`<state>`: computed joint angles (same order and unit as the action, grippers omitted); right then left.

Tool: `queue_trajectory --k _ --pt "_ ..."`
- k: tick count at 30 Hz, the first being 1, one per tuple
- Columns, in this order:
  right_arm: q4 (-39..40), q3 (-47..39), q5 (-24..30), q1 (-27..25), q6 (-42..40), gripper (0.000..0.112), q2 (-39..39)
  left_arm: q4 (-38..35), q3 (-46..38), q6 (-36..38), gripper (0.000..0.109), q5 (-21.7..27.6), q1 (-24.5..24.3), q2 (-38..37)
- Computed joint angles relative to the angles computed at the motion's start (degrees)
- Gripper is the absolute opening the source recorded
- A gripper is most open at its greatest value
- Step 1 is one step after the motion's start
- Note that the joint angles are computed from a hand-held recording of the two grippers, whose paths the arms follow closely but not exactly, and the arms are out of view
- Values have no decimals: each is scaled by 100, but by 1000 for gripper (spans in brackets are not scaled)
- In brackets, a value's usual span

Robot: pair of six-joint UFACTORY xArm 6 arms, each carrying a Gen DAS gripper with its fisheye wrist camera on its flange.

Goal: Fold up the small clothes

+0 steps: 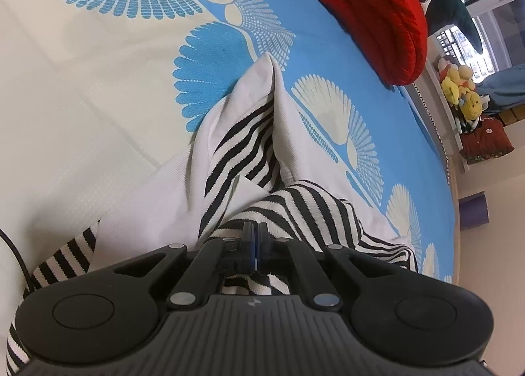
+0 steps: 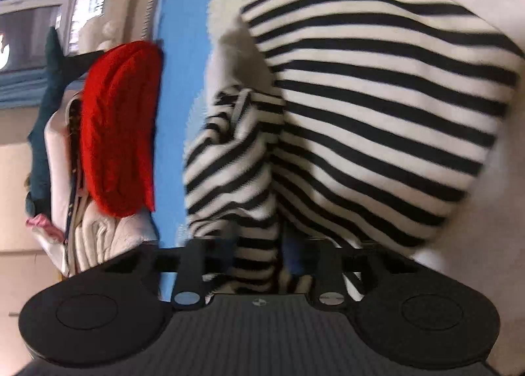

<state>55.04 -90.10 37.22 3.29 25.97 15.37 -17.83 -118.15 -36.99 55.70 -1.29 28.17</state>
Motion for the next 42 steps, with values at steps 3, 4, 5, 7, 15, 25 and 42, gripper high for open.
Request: queue_trajectory --k 3,4,5,7,15,25,42 --pt "499 -103 80 -29 -547 1 22 -61 -23 83 0 -11 12 -2" --pt "356 -122 93 -56 -537 1 -17 -100 -3 141 0 -49 18 -27" --pt "200 -191 94 -98 -521 1 -45 -155 12 237 0 -100 21 -49" --pt "158 -355 15 -219 -948 1 -110 -290 56 479 0 -244 34 -103" --pt "-1800 -1361 1969 -1193 -664 1 290 -532 -1387 1077 1 1526 135 710" --pt "-2535 -1915 2413 -1016 -613 44 661 -388 -1661 889 46 1656 60 862" --pt "-2015 -1732 1325 -708 -1442 12 594 215 -1580 678 17 1808 8 917"
